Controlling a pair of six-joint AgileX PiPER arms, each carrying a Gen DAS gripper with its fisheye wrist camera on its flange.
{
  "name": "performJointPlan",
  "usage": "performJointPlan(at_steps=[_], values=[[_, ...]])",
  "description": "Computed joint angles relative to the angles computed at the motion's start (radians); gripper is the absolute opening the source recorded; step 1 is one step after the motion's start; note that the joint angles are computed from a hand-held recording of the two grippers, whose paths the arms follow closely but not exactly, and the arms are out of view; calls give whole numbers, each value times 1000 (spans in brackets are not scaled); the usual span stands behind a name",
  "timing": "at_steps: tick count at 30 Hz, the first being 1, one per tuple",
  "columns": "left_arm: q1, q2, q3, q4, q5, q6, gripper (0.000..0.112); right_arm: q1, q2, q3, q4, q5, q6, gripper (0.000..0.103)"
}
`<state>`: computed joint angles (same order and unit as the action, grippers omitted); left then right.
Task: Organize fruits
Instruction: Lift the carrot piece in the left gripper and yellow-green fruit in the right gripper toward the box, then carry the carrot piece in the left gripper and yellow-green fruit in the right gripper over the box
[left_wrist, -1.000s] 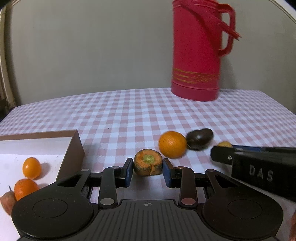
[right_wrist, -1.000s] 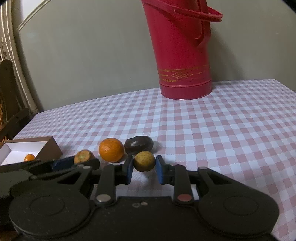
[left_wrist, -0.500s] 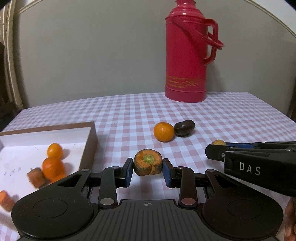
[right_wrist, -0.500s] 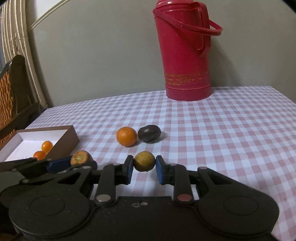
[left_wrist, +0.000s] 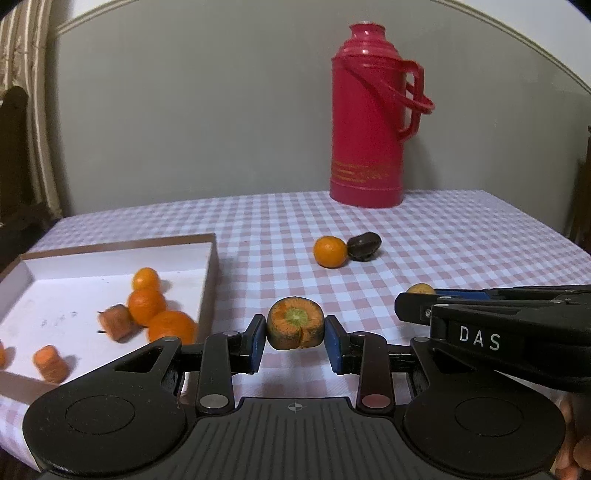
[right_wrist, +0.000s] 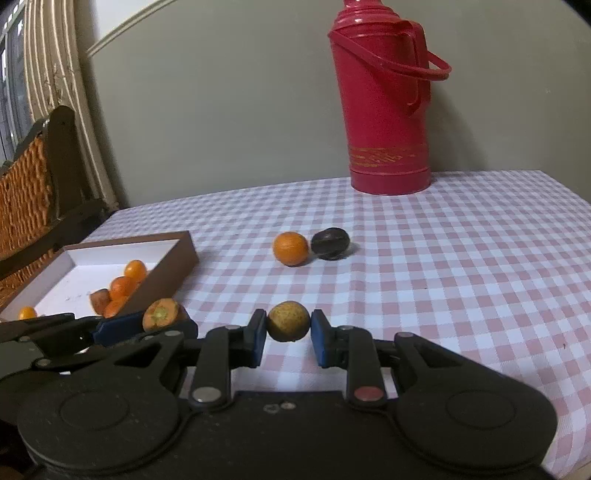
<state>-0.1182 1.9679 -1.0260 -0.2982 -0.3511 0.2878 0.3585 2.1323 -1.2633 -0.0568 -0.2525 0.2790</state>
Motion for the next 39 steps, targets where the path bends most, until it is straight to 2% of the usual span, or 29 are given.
performJointPlan(at_steps=[8, 15, 29, 39], values=[[59, -86, 111, 42, -77, -49, 34, 40, -38, 45, -4, -70, 5, 17], [145, -133, 154, 25, -112, -50, 34, 91, -19, -4, -75, -111, 63, 17], [357, -101, 109, -77, -126, -13, 34, 179, 142, -319, -433, -25, 383, 17], [422, -33, 30, -100, -109, 2, 34, 196, 224, -480, -662, 31, 621, 17]])
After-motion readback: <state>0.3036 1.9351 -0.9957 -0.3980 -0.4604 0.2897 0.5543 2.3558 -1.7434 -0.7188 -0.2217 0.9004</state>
